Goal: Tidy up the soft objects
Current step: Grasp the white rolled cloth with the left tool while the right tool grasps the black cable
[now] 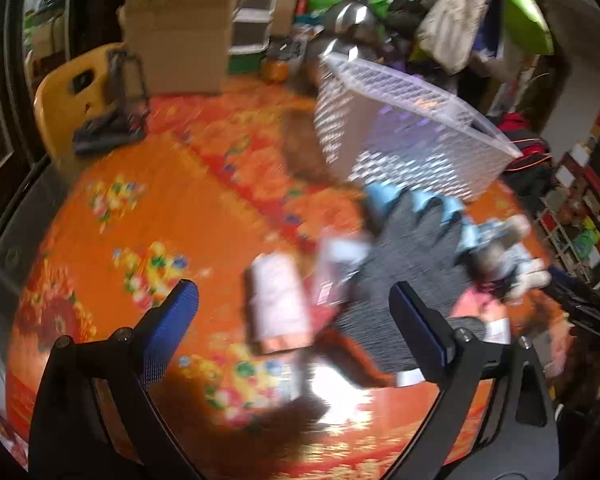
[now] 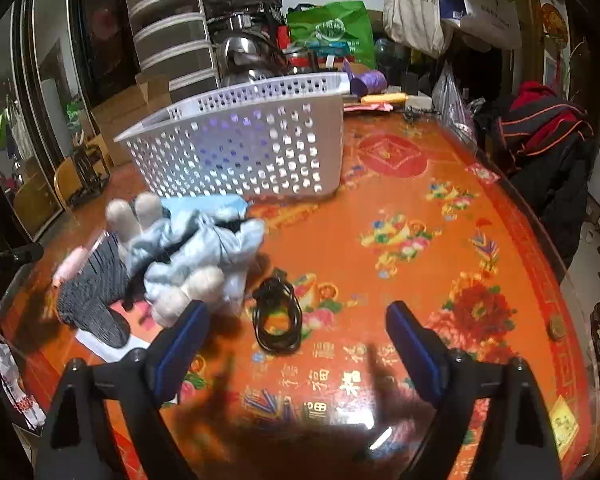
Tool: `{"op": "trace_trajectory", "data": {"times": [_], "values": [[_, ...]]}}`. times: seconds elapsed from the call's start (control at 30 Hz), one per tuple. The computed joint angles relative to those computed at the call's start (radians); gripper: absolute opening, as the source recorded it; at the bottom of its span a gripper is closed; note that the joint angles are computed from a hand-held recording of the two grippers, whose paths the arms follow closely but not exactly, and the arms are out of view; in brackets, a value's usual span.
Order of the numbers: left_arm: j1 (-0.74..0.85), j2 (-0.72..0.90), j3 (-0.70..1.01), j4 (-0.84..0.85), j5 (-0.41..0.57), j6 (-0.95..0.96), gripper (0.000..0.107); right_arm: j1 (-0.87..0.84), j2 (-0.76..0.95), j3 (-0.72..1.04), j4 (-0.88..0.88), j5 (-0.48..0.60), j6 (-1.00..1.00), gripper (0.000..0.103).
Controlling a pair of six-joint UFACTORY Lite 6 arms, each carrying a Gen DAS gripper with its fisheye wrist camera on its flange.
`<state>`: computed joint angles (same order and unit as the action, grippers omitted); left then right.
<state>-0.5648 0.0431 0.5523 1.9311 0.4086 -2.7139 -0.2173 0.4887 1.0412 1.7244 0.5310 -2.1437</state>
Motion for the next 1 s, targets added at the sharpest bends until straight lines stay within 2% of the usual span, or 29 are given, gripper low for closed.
{"op": "trace_trajectory", "data": {"times": [0.13, 0.17, 0.27, 0.4, 0.43, 0.53, 0.63, 0.73, 0.77, 0.8, 0.87, 0.9, 0.93, 1.0], "values": [[0.044, 0.089, -0.004, 0.183, -0.018, -0.179, 0.095, 0.024, 0.046, 0.031, -0.025, -0.025, 0.011, 0.067], [0.045, 0.101, 0.001, 0.197, -0.016, -0.190, 0.095, 0.030, 0.058, 0.040, -0.031, -0.032, 0.017, 0.062], [0.044, 0.163, 0.041, 0.183, -0.002, -0.166, 0.095, 0.052, 0.095, 0.070, -0.031, -0.052, 0.024, 0.057], [0.060, 0.233, 0.097, 0.220, -0.007, -0.185, 0.095, 0.065, 0.135, 0.101, -0.051, -0.065, 0.050, 0.044], [0.060, 0.241, 0.100, 0.230, -0.006, -0.195, 0.094, 0.067, 0.139, 0.102, -0.044, -0.064, 0.042, 0.043], [0.070, 0.269, 0.117, 0.244, 0.003, -0.204, 0.086, 0.071, 0.136, 0.094, -0.019, -0.062, 0.012, 0.038], [0.078, 0.295, 0.127, 0.243, 0.006, -0.211, 0.074, 0.059, 0.141, 0.101, -0.049, -0.038, 0.048, 0.029], [0.048, 0.337, 0.154, 0.143, 0.051, -0.115, 0.069, 0.042, 0.155, 0.120, -0.069, -0.025, 0.091, 0.028], [0.041, 0.347, 0.163, 0.140, 0.057, -0.102, 0.063, 0.040, 0.156, 0.122, -0.070, -0.024, 0.093, 0.028], [0.038, 0.350, 0.166, 0.146, 0.060, -0.099, 0.059, 0.042, 0.147, 0.111, -0.047, -0.026, 0.067, 0.018], [0.031, 0.355, 0.167, 0.170, 0.068, -0.108, 0.041, 0.048, 0.131, 0.089, 0.005, -0.037, 0.015, 0.014], [0.029, 0.355, 0.162, 0.196, 0.074, -0.128, 0.035, 0.047, 0.121, 0.075, 0.040, -0.033, -0.018, 0.012], [0.031, 0.353, 0.158, 0.211, 0.076, -0.142, 0.031, 0.042, 0.116, 0.067, 0.057, -0.022, -0.034, 0.011], [0.037, 0.344, 0.146, 0.246, 0.074, -0.179, 0.031, 0.029, 0.110, 0.059, 0.068, 0.002, -0.046, 0.010]]}}
